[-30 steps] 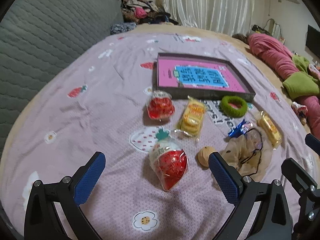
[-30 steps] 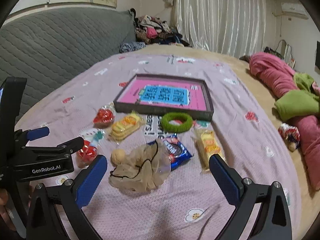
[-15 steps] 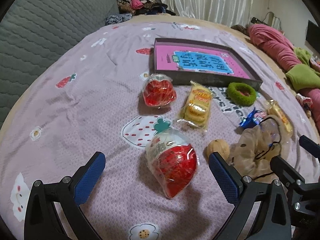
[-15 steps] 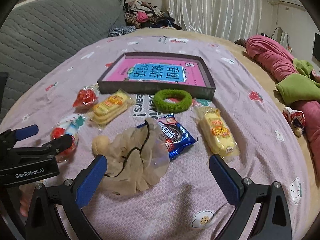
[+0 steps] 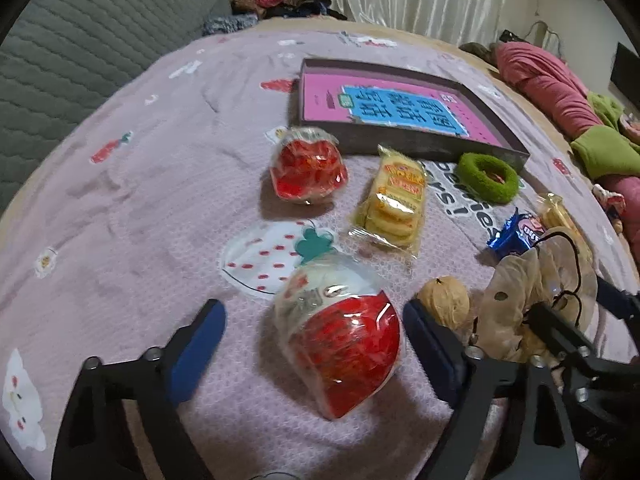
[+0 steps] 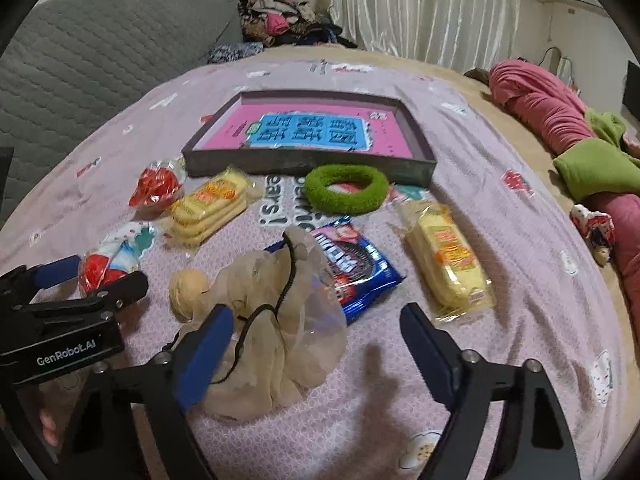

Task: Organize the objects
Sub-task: 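Close left tool on the red egg while right tool grasps the mesh bag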

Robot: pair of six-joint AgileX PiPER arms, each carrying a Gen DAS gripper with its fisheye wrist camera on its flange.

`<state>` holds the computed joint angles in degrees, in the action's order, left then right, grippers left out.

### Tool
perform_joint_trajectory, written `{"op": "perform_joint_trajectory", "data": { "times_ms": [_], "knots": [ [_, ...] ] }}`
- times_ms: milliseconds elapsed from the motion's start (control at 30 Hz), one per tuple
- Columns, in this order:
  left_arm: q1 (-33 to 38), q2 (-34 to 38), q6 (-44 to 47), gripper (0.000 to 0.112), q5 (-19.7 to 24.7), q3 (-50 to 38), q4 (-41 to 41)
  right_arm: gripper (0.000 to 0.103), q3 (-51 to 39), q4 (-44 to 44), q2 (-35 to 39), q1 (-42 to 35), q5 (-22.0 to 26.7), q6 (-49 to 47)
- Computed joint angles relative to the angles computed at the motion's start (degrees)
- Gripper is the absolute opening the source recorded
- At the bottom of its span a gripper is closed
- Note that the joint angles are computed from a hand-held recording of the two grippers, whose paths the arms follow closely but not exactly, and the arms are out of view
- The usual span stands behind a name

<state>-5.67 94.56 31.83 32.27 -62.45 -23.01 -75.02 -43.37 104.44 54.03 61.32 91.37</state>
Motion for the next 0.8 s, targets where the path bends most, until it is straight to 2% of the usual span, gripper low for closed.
{"op": "perform_joint_trajectory", "data": {
  "times_ms": [67,100,200,267,333,400,467,533,800],
  "knots": [
    [0.2,1.5,0.9,0.062,1.7,-0.9,-1.2,0.077,-0.3,0.6,0.7,-0.4,-0.7,-0.5],
    [0.2,2.0,1.0,0.061,2.2,-1.1,-1.5,0.075,-0.5,1.0,1.1,-0.6,-1.1,-0.8],
    [-0.7,1.3,1.0,0.06,-0.1,0.4,-0.5,0.064,-1.5,1.7,2.3,-0.6,-1.3,-1.7],
    [-0.5,1.2,2.2,0.053,-0.1,0.7,-1.8,0.056,-1.9,1.9,2.8,-0.5,-1.4,-2.0],
    [0.1,1.2,4.2,0.053,0.1,0.9,-4.1,0.043,-1.4,1.6,2.6,-0.4,-2.2,-1.8],
    [0.2,1.1,4.9,0.053,0.2,1.1,-4.3,0.033,-0.5,1.8,2.1,-0.7,-4.0,-1.6],
    [0.5,0.5,6.2,0.053,0.0,1.7,-5.7,0.03,0.4,1.7,1.5,-0.8,-5.3,-1.0],
    [0.7,0.1,6.7,0.053,0.4,2.1,-6.4,0.021,1.7,1.4,0.4,-0.9,-7.0,-0.2],
    [1.0,-3.1,7.9,0.053,0.5,4.5,-7.4,0.017,6.9,-1.2,-4.6,0.8,-10.0,4.5]
  ]
}}
